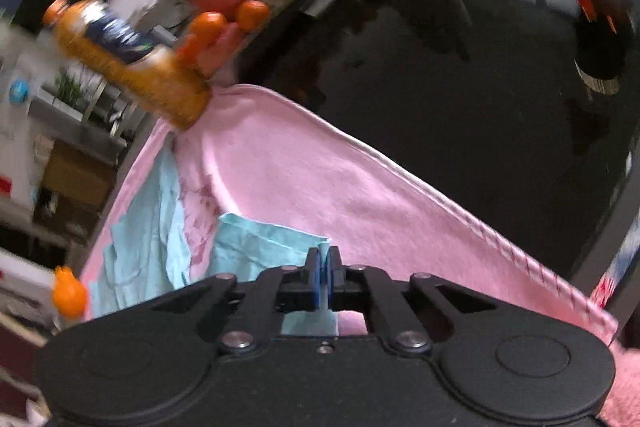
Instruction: Fold clothes
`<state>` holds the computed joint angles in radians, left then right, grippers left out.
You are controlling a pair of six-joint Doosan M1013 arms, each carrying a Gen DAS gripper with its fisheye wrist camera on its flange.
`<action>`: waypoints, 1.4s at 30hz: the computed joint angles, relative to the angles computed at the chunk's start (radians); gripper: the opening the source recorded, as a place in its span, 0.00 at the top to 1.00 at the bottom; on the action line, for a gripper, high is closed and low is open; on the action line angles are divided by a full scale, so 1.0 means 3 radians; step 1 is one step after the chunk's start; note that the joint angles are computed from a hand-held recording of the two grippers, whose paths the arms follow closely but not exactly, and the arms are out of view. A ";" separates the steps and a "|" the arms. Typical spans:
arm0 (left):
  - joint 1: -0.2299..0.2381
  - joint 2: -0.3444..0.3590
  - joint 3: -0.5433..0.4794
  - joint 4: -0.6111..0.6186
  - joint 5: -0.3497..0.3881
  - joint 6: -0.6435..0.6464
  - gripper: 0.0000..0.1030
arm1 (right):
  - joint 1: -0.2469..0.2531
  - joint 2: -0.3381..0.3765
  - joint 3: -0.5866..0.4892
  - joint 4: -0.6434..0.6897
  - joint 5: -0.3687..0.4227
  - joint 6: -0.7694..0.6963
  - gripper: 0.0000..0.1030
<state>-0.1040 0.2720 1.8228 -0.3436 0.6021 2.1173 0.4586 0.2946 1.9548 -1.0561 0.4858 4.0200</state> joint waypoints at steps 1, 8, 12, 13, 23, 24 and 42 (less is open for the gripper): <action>0.0006 0.0003 0.0002 -0.0030 0.0006 0.0018 0.85 | 0.0021 0.0001 -0.0040 0.0024 0.0055 -0.0126 0.97; 0.0074 0.0026 0.0006 -0.0249 0.0042 0.0125 0.85 | 0.0263 0.0115 -0.0428 0.0051 0.0270 -0.1327 0.97; 0.0116 0.0038 -0.0001 -0.0331 0.0055 0.0145 0.85 | 0.0482 0.0281 -0.0693 0.0200 0.0289 -0.2515 0.97; 0.0121 0.0042 -0.0003 -0.0337 0.0061 0.0138 0.85 | 0.0533 0.0334 -0.0755 0.0292 0.0310 -0.2864 0.97; 0.0121 0.0051 -0.0004 -0.0282 0.0049 0.0051 0.85 | 0.0541 0.0303 -0.0722 0.1368 0.0108 -0.4208 0.89; 0.0118 0.0050 -0.0002 -0.0283 0.0042 0.0053 0.85 | 0.0521 0.0249 -0.0665 0.1281 0.0063 -0.3976 0.86; 0.0117 0.0081 -0.0020 0.0087 -0.0190 -0.0291 0.85 | 0.0430 0.0254 -0.0694 0.1737 0.1022 -0.3818 0.86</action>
<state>-0.0689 0.2964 1.8168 -0.3174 0.5451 2.0301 0.5876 0.3707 1.7466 -0.5350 0.7923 2.8747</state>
